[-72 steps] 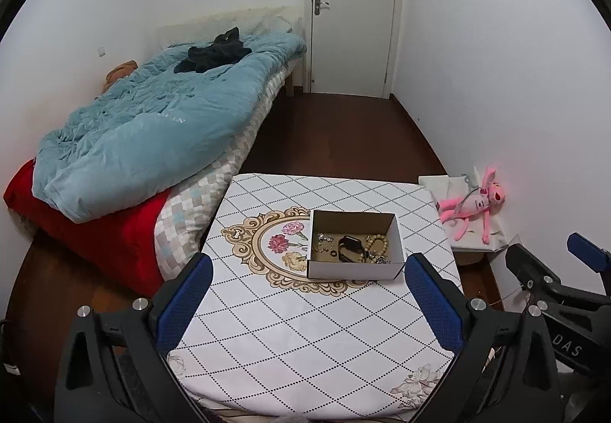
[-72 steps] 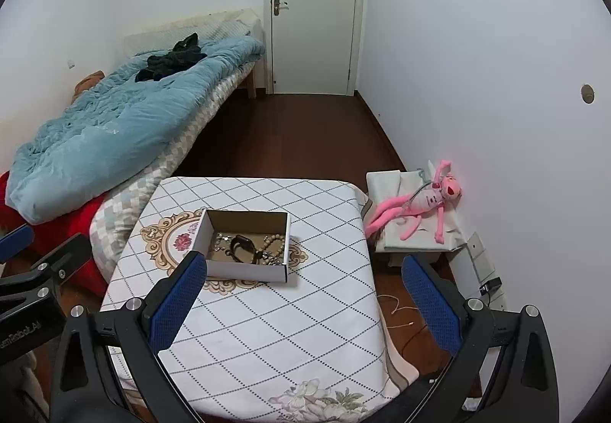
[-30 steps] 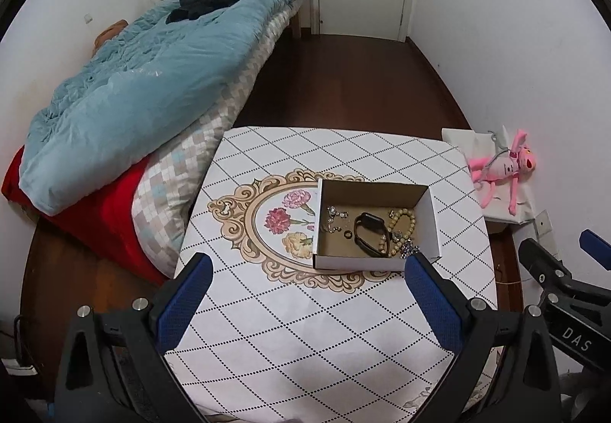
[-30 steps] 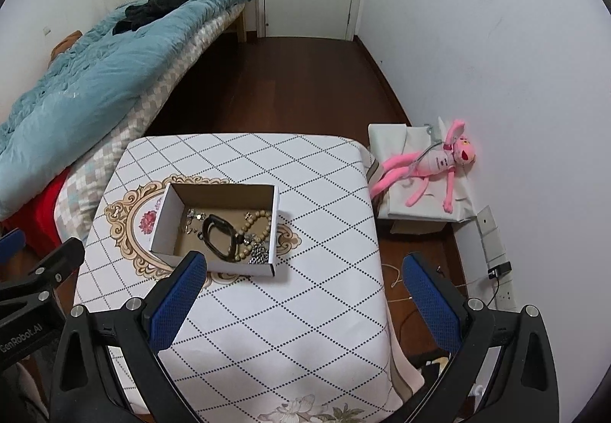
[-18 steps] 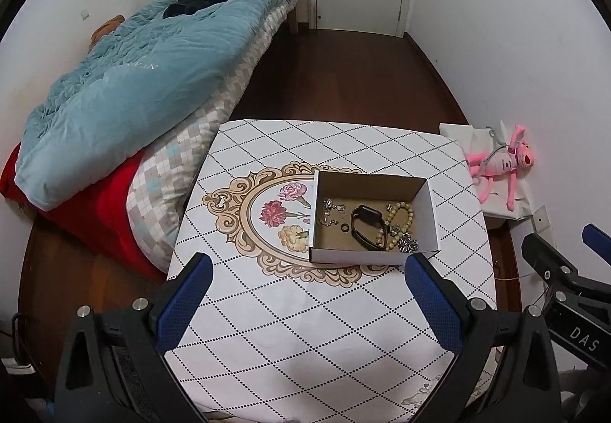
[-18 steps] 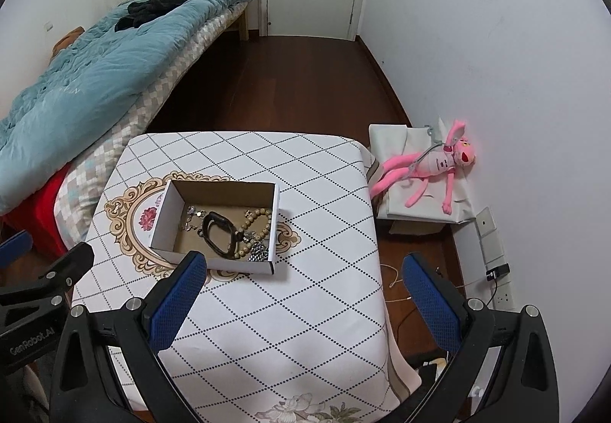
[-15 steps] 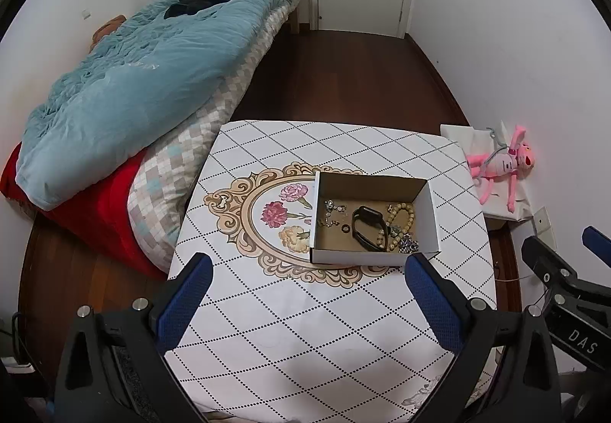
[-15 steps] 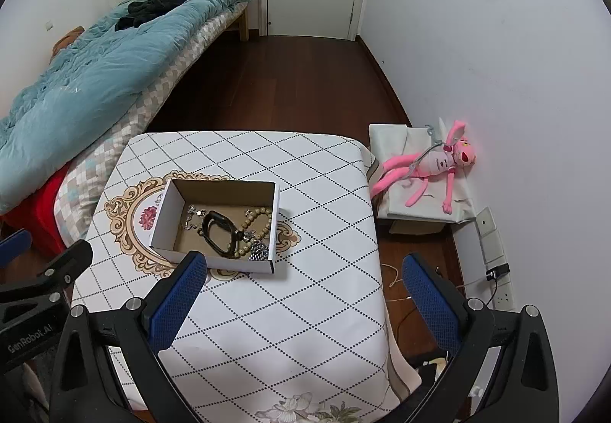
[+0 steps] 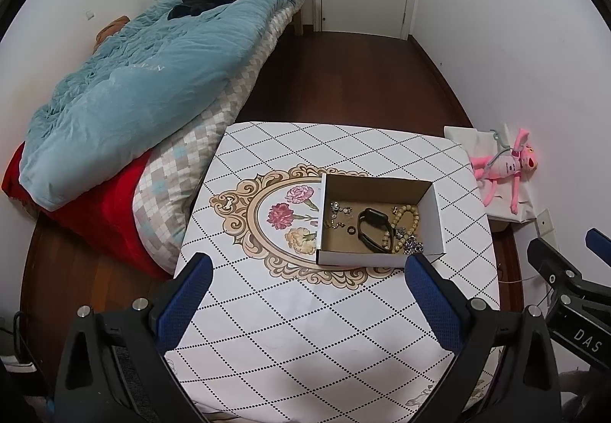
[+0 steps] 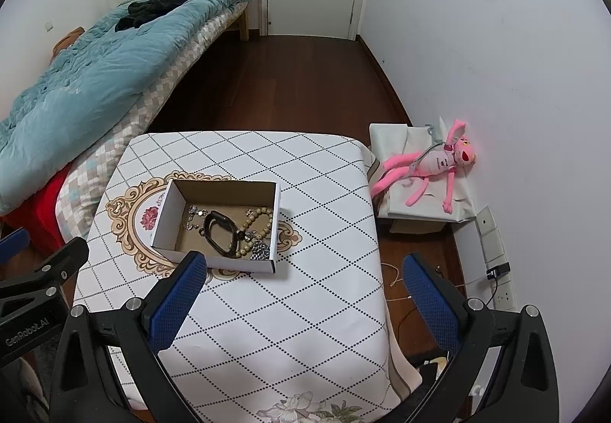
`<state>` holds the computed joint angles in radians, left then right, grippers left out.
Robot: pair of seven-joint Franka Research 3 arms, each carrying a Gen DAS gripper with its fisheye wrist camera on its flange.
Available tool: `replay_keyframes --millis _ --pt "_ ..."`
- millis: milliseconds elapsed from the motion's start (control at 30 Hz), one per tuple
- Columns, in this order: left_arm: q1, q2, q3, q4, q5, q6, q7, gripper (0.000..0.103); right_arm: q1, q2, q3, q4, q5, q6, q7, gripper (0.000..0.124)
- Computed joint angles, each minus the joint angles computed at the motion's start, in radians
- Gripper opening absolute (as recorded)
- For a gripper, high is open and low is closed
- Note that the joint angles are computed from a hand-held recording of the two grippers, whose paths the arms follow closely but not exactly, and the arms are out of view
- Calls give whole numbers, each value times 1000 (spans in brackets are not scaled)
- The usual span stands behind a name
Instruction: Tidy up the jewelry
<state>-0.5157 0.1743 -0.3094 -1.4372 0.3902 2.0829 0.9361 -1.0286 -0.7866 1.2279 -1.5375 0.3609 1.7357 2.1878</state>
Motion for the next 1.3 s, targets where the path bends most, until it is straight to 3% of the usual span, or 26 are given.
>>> replay_keyframes --millis 1300 --pt "0 -9 -1 -5 16 2 2 103 -30 -34 -11 28 51 -23 -35 103"
